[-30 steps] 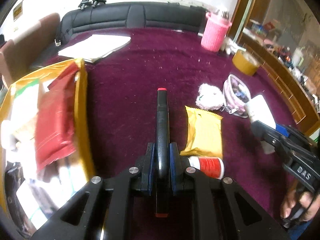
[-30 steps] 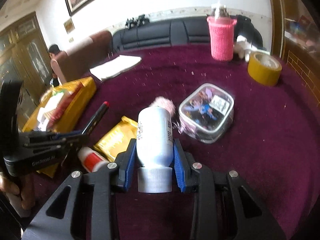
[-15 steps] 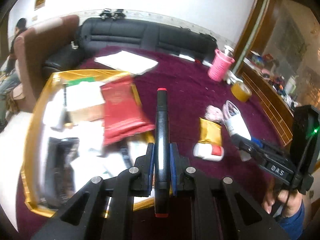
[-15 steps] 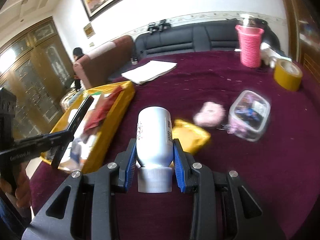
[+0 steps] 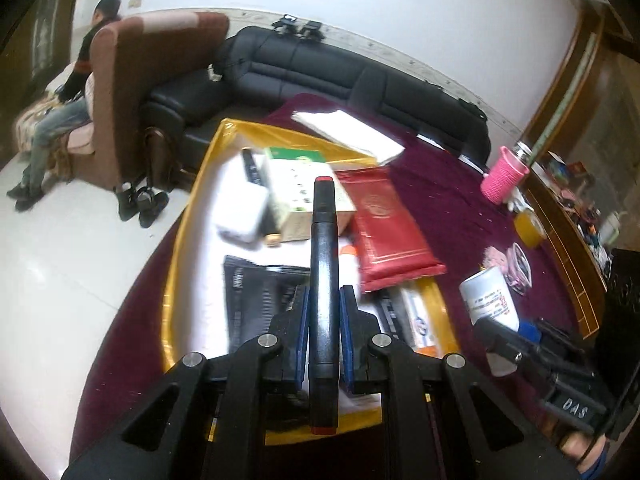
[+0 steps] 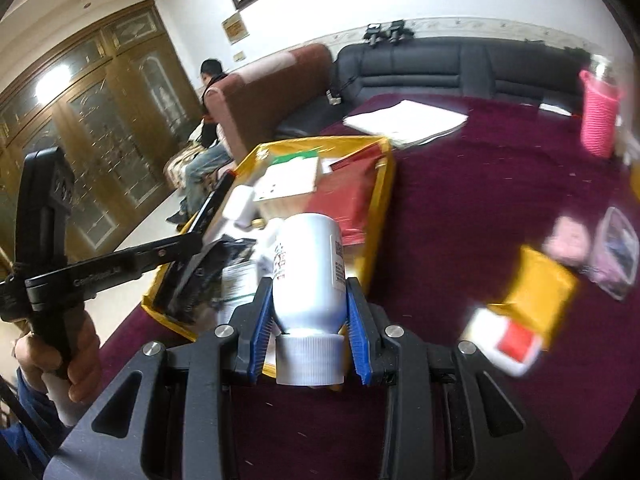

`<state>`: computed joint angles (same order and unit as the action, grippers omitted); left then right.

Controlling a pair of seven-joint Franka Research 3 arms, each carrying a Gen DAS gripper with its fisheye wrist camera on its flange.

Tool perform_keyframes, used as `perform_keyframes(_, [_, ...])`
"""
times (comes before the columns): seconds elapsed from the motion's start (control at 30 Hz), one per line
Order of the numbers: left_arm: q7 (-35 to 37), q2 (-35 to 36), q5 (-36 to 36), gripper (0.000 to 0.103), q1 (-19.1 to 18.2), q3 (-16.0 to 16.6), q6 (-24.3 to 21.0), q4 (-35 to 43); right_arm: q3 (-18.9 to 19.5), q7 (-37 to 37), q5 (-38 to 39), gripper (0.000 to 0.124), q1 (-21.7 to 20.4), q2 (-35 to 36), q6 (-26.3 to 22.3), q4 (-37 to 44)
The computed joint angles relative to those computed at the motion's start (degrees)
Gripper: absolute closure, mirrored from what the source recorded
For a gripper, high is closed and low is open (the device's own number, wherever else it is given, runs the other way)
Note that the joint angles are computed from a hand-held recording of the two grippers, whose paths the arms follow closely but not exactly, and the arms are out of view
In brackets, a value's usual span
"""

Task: Organize objects
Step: 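Carry the pill bottle and marker into the tray and open both grippers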

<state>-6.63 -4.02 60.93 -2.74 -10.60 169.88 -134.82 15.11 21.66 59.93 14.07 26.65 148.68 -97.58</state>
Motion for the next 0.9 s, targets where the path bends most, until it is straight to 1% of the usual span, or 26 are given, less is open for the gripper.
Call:
perform_keyframes(0.13, [0.21, 0.95, -0.80, 0.091, 0.53, 0.72, 1.17, -0.41, 0.13, 1.69, -2.38, 0.092, 2.11, 0.99, 1.00, 0.64])
perform_keyframes(0.3, [1.81, 2.17, -2.30, 0.091, 0.72, 1.49, 2.61, -0.41, -0.01, 5.31, -6.34, 0.092, 3.57, 3.49, 1.95, 2.58])
perform_keyframes(0.4, [2.44, 3.09, -3.05, 0.091, 0.67, 1.99, 3.15, -0.14, 0.25, 7.03, -8.21, 0.092, 3.57, 4.54, 1.72, 3.36])
perform_keyframes(0.57, [2.58, 3.91, -3.29, 0.091, 0.13, 2.54, 3.42, 0.36, 0.83, 8.58, -10.46, 0.092, 3.80, 5.36, 3.30, 3.43])
perform_keyframes(0.7, [2.61, 4.29, -3.64, 0.091, -0.17, 2.79, 3.16, 0.70, 1.03, 9.88, -12.10, 0.092, 3.95, 6.12, 4.43, 3.82])
perform_keyframes(0.77, [3.99, 4.90, -5.20, 0.091, -0.46, 2.79, 3.03, 1.09, 1.30, 10.32, -12.64, 0.092, 3.89, 6.34, 4.87, 3.77])
perform_keyframes(0.9, [4.28, 5.63, -5.47, 0.091, -1.50, 2.90, 1.87, 1.93, 2.15, 9.86, -12.58, 0.092, 3.45, 5.74, 5.97, 2.52])
